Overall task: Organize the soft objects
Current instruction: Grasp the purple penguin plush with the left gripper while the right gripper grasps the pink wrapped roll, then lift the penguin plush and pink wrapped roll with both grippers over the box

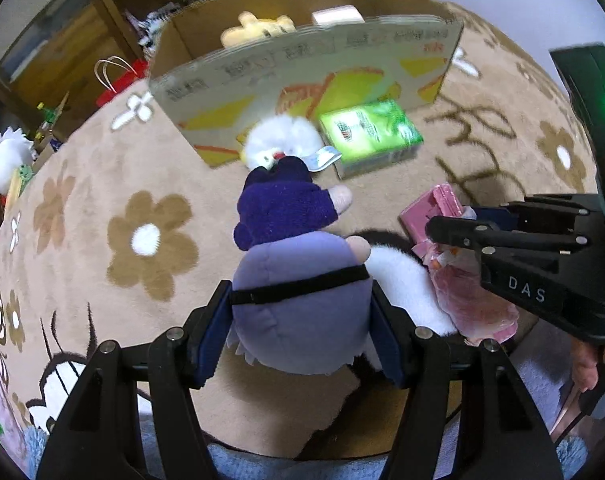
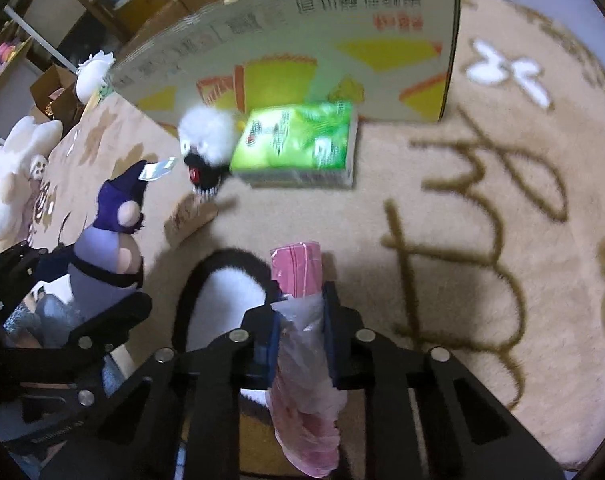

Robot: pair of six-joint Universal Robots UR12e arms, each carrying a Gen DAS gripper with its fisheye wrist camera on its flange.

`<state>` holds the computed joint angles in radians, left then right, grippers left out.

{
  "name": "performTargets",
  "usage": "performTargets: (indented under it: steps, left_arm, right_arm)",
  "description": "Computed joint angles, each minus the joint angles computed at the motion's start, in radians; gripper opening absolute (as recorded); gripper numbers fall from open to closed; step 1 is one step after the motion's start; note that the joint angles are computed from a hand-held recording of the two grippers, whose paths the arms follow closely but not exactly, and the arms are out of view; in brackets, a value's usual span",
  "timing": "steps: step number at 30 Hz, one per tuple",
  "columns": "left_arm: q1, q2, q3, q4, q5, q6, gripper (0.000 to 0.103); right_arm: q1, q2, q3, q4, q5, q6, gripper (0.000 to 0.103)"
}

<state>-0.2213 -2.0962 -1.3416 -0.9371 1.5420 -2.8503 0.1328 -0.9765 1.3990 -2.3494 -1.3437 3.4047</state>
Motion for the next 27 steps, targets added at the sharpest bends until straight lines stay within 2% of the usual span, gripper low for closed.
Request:
performTargets:
  steps: [7,16,27]
  left_arm:
    - [0.015,0.032,-0.048,0.144,-0.054,-0.032,0.063]
    - [0.011,0.062,-0.098,0.325,-0.042,-0.033,0.063]
    - [0.003,0.073,-0.134,0.548,-0.023,-0.035,0.063]
  right_arm:
    - [0.007,-0.039,0.055,-0.197,-0.103,0.032,0.017]
    - [0.020,-0.085,0.105,-0.448,-0.231,0.014,0.017]
    - [0.016,-0.116,0.133,-0.637,-0.301,-0.009,0.017]
